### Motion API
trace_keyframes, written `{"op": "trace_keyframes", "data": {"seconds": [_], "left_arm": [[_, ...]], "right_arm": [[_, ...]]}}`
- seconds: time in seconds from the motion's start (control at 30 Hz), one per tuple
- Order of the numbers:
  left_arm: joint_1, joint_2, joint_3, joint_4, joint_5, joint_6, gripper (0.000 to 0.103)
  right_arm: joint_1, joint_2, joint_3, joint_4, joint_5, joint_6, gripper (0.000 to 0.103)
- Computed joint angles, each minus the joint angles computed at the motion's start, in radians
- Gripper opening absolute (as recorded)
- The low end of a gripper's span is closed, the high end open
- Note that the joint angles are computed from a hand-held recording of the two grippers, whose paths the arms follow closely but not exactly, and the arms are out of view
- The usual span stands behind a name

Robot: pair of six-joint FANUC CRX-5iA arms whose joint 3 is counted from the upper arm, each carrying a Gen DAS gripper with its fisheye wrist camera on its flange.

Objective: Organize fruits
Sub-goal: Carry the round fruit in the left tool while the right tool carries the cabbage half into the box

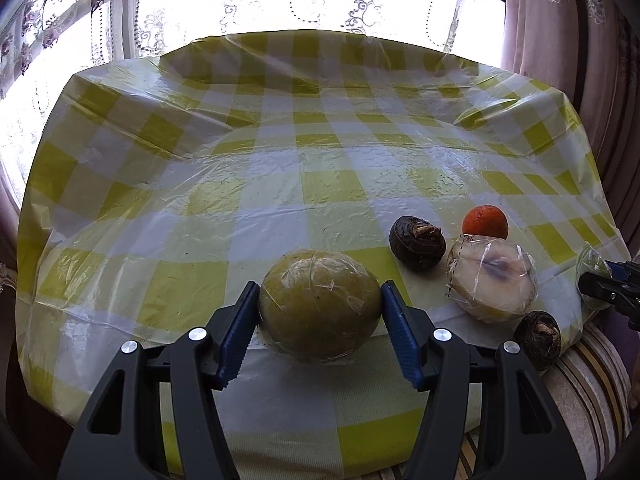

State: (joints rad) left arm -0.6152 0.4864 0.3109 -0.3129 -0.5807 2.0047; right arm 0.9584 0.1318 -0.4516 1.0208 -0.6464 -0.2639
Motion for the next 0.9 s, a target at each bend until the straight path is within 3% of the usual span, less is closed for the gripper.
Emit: {"op": "trace_keyframes", "data": {"seconds": [0.37, 0.9], "left_arm": [[-0.014, -0.050, -0.049, -0.054, 0.036, 0.082, 0.059], [-0.073, -0.088, -0.070, -0.075, 0.071, 0.062, 0.059]], "right_arm": [[0.042, -0.046, -0.050, 0.019, -0.076, -0.071, 0.059], [0.123, -0.139, -0.124, -0.012, -0.197, -0.147, 0.059]]}}
